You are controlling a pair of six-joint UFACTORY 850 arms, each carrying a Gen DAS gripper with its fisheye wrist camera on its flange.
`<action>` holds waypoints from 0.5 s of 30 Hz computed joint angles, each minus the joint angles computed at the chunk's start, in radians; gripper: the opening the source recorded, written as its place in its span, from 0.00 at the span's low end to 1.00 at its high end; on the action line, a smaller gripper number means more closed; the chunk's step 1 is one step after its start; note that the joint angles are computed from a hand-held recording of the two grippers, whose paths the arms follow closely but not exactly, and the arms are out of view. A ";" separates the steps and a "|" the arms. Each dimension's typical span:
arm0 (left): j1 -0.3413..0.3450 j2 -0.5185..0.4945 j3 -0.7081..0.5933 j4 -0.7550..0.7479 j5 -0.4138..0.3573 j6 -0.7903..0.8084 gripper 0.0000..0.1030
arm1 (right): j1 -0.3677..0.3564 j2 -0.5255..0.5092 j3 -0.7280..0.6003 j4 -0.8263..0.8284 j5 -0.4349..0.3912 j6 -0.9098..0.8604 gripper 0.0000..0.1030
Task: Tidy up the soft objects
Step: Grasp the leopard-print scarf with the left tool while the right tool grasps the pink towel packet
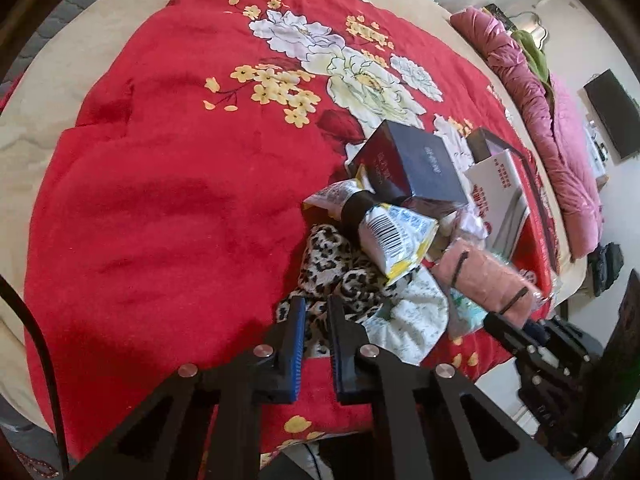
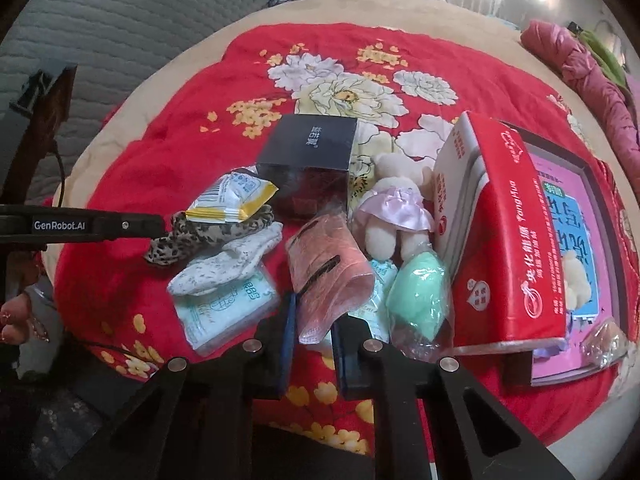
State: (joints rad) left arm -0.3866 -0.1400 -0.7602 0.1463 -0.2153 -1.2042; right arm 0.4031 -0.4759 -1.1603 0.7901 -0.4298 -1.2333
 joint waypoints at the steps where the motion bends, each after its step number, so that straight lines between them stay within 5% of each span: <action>1: -0.002 -0.001 0.002 -0.024 0.005 0.033 0.11 | -0.002 0.000 0.000 -0.001 -0.002 0.008 0.16; 3: -0.007 0.003 0.013 -0.056 0.036 0.069 0.11 | -0.004 -0.004 -0.002 0.006 -0.005 0.005 0.16; 7: -0.025 -0.031 -0.031 0.073 -0.042 -0.023 0.23 | -0.010 -0.007 -0.007 0.000 -0.031 0.028 0.16; 11: -0.023 -0.057 -0.051 0.071 -0.036 -0.009 0.39 | -0.014 -0.002 -0.001 0.030 -0.029 -0.013 0.16; 15: -0.012 -0.104 -0.087 0.060 -0.076 0.015 0.44 | -0.013 0.000 -0.005 0.031 -0.035 -0.016 0.16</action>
